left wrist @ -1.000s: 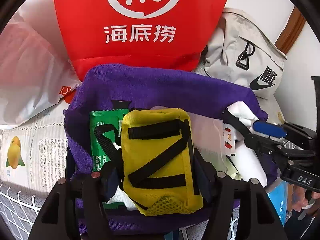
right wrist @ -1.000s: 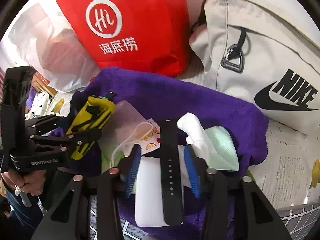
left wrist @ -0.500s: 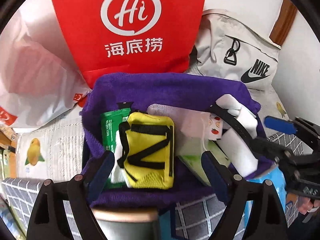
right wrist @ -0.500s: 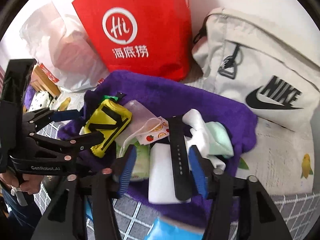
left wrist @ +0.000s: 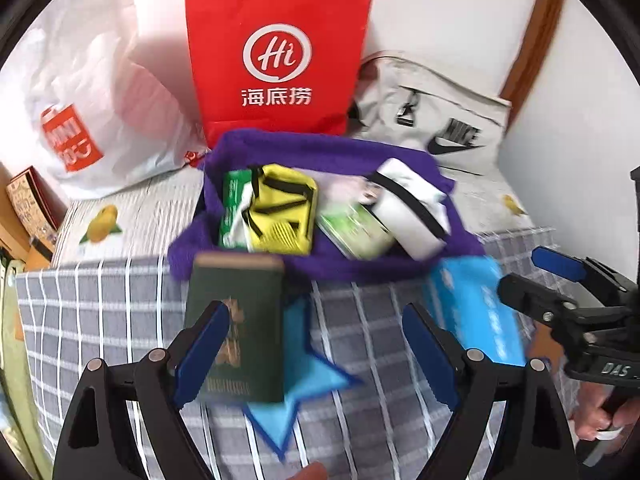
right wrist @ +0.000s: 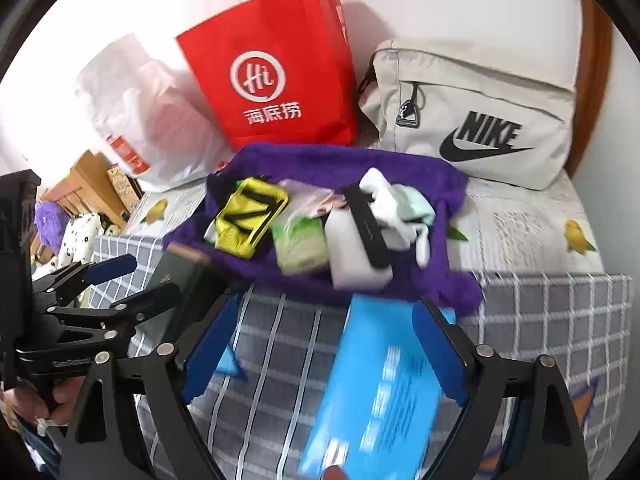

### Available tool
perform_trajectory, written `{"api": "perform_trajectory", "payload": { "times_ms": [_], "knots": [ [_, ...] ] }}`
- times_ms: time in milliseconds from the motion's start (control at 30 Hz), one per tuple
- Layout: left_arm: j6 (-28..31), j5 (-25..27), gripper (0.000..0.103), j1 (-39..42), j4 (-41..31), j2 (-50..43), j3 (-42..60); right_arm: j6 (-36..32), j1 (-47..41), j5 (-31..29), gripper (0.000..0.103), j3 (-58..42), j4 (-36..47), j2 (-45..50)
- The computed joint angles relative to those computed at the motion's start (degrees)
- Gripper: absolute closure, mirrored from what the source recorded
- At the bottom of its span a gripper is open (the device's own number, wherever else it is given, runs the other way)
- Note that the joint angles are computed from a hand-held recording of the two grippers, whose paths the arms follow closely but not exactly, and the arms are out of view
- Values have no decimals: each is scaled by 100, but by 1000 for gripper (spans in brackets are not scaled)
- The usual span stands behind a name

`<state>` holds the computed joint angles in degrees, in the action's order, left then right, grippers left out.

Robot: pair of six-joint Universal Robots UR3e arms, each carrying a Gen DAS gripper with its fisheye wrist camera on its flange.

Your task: Organize soft objects

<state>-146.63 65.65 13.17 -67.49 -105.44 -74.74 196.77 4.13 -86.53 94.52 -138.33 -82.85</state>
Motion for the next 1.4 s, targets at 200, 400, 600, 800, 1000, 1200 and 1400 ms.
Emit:
{"api": "perform_trajectory", "payload": {
  "times_ms": [200,400,600,800,1000,1200,1400],
  "knots": [
    [507,-185,15,586,125,1883,-1742,518,793,-891,6,567,357,-954],
    [1055,-491,15,1147,-524,3004,-2408,1111,1409,-1445,3,985,590,-1518],
    [1385,-756,15,1528,-913,3815,-2733,1423,1970,-1840,0,999,827,-1753],
    [1683,-1004,15,1876,-1491,4155,-2643,1609,2199,-1961,0,970,896,-1906],
    [1647,-932,15,1975,-1548,4323,-2673,1731,2397,-2188,0,827,1008,-1833],
    [1692,-934,15,2070,-1628,4388,-2681,1824,2585,-2425,0,674,1120,-1713],
    [1716,-941,15,2122,-1682,4452,-2686,1847,2629,-2504,0,634,1179,-1705]
  ]
}}
